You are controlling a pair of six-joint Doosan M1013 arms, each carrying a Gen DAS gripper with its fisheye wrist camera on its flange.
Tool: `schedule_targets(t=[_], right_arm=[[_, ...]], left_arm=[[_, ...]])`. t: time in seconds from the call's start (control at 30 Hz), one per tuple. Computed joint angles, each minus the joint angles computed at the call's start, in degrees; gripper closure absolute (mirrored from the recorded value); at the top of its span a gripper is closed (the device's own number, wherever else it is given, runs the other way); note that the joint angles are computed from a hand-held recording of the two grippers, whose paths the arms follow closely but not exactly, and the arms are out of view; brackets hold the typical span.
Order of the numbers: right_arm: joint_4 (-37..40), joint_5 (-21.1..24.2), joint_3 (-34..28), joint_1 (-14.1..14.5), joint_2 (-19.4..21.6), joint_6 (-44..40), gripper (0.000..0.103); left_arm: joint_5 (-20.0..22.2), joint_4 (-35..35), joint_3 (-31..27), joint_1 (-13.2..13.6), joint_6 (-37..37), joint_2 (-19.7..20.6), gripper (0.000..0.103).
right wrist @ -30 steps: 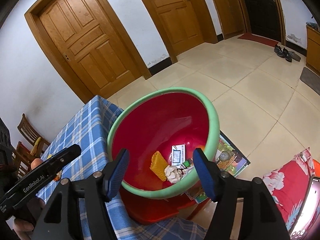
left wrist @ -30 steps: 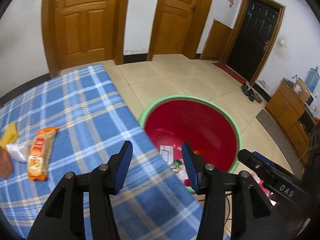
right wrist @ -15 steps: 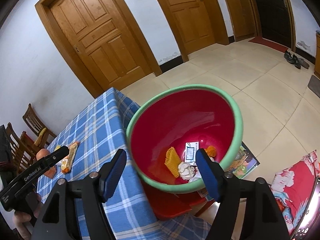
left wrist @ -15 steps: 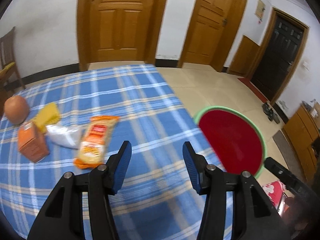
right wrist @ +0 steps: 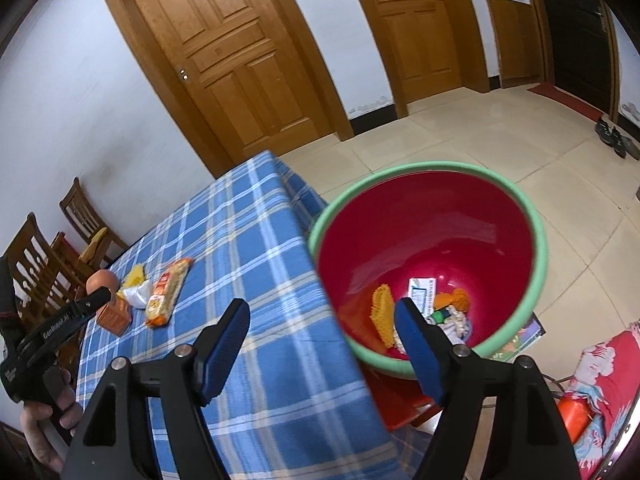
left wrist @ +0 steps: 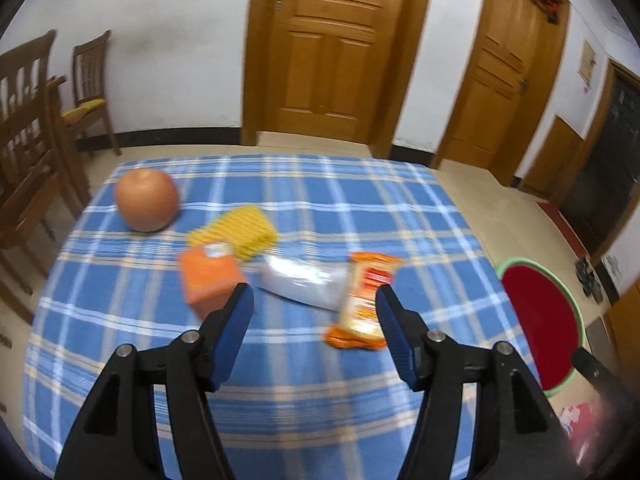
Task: Collect trash
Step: 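Move both open tools back over the table, then grasp the orange box with the left tool while the right tool grasps the snack bag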
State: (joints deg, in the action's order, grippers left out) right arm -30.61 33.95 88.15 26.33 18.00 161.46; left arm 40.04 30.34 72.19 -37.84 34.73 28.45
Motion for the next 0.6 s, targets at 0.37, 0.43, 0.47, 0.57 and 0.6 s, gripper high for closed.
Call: schedule_targets(t=[0.37, 0.43, 0.47, 0.57, 0.6], right_arm=[[3.98, 1.67, -4.52, 1.42, 3.00, -6.71, 0.021], [4.41, 2.21, -5.51, 1.71, 3.61, -7.78, 0.021], [4.64, 2.41, -5.90, 1.81, 3.86, -8.19, 0.021], [5.75, 3.05, -7.27, 2.10, 4.76, -9.71, 0.021], [6.12, 3.23, -7.68, 2.18, 5.05, -10.22, 0.020]], left_arm=[[4.18, 4.48, -0.19, 2.77, -7.08, 0.66, 0.026], [4.00, 3.24, -0.39, 3.20, -6.64, 1.02, 0.026], [3.87, 2.68, -0.46, 3.36, -6.46, 1.18, 0.026], [2.75, -0.30, -0.45, 3.88, -5.30, 1.50, 0.026], [2.51, -0.98, -0.45, 3.97, -5.03, 1.56, 0.026]])
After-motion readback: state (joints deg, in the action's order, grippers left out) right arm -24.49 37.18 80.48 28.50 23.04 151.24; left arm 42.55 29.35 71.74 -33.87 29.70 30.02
